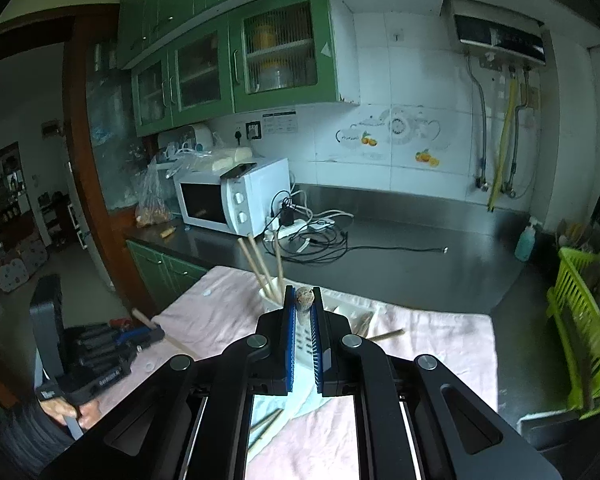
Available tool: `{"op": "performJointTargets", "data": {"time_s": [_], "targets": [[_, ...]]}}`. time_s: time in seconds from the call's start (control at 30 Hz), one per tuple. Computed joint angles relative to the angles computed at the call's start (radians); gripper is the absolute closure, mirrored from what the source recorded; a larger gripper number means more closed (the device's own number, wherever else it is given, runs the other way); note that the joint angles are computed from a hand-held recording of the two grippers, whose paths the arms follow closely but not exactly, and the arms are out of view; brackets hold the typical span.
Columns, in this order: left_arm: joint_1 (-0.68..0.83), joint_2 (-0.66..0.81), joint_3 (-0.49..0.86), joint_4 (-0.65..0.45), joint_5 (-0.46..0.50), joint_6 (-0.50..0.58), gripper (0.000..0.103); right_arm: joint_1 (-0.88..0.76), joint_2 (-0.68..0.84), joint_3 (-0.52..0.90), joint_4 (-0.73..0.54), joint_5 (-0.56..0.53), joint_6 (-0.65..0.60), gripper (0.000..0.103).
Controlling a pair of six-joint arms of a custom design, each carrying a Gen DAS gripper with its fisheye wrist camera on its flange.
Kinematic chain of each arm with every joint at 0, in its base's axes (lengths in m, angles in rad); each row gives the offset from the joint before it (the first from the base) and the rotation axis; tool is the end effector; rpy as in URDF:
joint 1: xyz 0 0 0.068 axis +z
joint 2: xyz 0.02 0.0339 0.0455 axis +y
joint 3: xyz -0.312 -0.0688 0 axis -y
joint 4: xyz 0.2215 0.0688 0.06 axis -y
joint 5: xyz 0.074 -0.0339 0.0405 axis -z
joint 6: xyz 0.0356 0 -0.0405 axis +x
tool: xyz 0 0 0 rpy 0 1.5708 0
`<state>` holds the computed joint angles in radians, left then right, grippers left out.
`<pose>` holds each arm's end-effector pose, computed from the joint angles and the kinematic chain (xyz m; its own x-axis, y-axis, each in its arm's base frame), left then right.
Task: Organize utensils
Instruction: 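Insert the right gripper's chopstick into the white holder and open it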
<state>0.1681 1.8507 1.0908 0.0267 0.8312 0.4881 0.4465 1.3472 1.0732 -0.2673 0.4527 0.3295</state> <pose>0.3799 0.0378 0.2387 -0.3819 0.2558 -0.8881 0.6878 0.7205 -0.0882 0.2513 0.1030 0.3609 -0.4560 0.1043 -0.8839 0.1029 0.9926 0.0641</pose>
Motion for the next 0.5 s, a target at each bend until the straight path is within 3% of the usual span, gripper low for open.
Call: {"op": "performJointTargets", "data": {"time_s": [0.2, 0.5], "targets": [[-0.047, -0.035, 0.073, 0.041, -0.007, -0.124, 0.098, -0.067, 0.020, 0.074, -0.071, -0.017, -0.039, 0.096], [-0.153, 0.041, 0.287, 0.078, -0.077, -0.308, 0.098, -0.192, 0.113, 0.088, -0.044, -0.097, -0.098, 0.096]]}}
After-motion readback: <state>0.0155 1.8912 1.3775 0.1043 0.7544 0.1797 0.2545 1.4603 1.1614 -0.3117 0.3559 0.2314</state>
